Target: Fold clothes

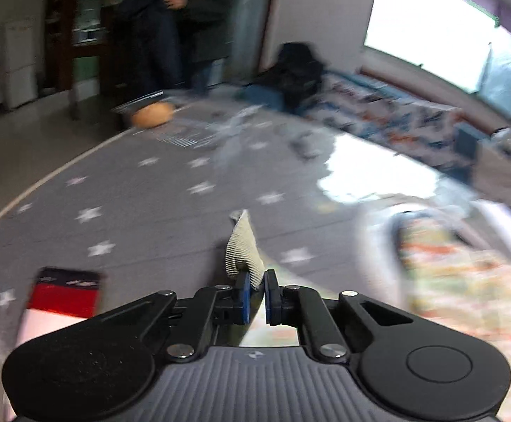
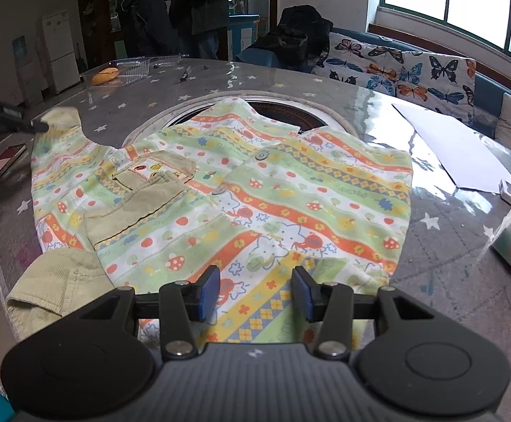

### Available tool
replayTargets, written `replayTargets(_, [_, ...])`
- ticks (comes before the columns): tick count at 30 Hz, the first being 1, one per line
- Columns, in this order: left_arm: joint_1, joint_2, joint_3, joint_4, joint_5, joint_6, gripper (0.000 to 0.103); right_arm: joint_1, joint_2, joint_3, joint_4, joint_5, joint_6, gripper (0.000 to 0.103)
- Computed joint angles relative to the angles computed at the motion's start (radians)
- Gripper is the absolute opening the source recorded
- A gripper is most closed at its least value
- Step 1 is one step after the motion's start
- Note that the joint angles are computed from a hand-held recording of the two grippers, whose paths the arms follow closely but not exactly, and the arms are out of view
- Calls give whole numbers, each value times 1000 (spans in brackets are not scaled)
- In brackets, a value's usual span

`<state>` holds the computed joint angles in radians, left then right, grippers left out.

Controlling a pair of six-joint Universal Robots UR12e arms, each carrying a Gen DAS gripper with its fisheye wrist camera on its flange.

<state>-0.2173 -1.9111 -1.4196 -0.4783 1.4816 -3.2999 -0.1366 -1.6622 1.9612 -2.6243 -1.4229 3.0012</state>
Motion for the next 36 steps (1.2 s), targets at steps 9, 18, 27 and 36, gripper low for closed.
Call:
replayTargets(9, [-59, 26, 7, 16, -387, 154, 8, -27, -22, 12, -23, 17, 50, 46])
replayTargets(18, [-134, 14, 15, -124, -527, 328, 12, -53, -56, 35, -47, -14, 91, 46])
replayTargets(27, [-138, 38, -22, -216, -474, 452, 33, -68, -73, 47, -63, -2, 133, 45])
replayTargets(36, [-88, 28, -18, -155, -332, 378, 33, -42, -33, 27, -22, 72, 114, 42])
